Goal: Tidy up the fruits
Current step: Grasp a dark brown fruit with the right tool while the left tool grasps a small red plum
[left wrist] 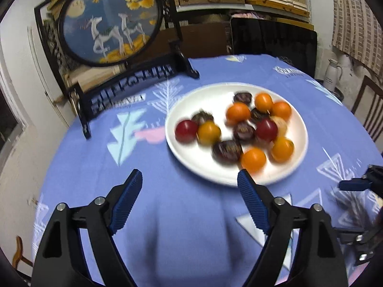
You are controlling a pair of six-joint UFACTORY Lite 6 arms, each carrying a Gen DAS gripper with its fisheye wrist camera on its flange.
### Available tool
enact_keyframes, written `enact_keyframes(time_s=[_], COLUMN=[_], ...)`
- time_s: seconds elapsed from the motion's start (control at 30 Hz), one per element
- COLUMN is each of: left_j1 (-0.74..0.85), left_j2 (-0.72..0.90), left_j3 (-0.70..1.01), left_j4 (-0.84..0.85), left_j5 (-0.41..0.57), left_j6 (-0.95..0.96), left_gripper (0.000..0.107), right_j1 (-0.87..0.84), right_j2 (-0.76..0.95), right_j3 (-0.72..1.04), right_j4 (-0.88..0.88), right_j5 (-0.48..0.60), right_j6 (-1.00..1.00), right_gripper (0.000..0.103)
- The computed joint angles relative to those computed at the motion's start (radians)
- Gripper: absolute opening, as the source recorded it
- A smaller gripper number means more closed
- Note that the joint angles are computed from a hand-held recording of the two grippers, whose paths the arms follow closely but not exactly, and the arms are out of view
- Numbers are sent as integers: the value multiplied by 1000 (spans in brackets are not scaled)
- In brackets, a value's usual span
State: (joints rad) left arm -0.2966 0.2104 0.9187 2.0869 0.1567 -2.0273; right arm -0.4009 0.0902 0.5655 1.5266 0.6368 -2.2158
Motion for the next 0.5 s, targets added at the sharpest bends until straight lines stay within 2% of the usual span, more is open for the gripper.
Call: enact_keyframes(time_s=[0.13,0.17,0.2,0.33,0.5], left_j1=[-8,-11,-14,-36,-114], left_j2=[-40,-43,-45,-38,12], left_j3=[-92,-104,-112,-130,-124], left_j4=[163,182,195,260,336], left_j5=[0,-1,-2,-1,7], left_j6=[-171,-188,-200,-271,-326], left_gripper=[79,79,79,79,79], right_j1=[83,100,118,141,-12], right_j2=[29,36,42,-22,-31], right_j3=[-18,-15,-12,-66,-77], right_j4=[40,41,44,118,60], right_j5=[-58,-71,-86,-132,-40], right_j6=[2,12,16,-60,-43], right_gripper=[71,52,43,42,42])
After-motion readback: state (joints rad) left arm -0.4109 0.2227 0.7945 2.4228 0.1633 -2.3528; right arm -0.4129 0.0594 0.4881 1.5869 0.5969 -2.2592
